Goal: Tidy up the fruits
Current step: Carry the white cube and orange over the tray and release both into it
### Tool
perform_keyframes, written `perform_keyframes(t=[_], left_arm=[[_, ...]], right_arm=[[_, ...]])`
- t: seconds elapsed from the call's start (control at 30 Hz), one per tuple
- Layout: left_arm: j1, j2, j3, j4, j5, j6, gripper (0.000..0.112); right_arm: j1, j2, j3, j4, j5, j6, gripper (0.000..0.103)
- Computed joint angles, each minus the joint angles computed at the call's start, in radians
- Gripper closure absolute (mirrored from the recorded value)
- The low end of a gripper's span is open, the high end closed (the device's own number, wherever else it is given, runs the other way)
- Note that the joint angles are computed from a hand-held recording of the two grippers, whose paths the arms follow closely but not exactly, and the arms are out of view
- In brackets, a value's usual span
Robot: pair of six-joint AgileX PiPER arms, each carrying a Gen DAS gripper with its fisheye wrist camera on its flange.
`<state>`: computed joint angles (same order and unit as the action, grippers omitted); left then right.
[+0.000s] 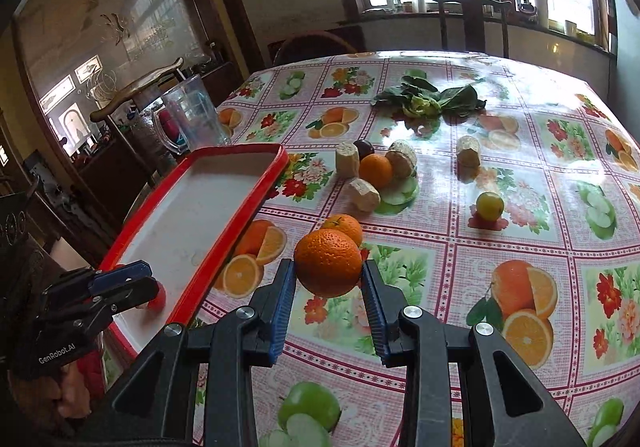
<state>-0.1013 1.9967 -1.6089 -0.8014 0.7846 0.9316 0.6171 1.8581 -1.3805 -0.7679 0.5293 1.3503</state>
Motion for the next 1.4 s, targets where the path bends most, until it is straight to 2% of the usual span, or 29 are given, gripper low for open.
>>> perform_keyframes(t=[0.47, 0.8, 1.17, 1.4], left_arm=[[0.089, 0.017, -0.033, -0.024, 0.013, 0.007, 0.090], [0.137, 0.040, -0.068, -0.021, 0.024, -0.006, 0.090], [0.177, 0.131, -0.214, 0.035, 0.049, -0.080, 0.090], [0.185, 0.236, -0.377, 0.114, 0.091, -0.178, 0.090]], right_arm=[[0.040, 0.116, -0.201, 0.122, 0.050, -0.168, 0.069], [0.060, 0.238, -0.405, 0.243, 0.109, -0.330, 0.069], [0.063, 0.415, -0.700, 0.395, 0.205, -0.528, 0.069], [0.057, 0.574, -0.983, 0.494, 0.325, -0.661, 0.069]])
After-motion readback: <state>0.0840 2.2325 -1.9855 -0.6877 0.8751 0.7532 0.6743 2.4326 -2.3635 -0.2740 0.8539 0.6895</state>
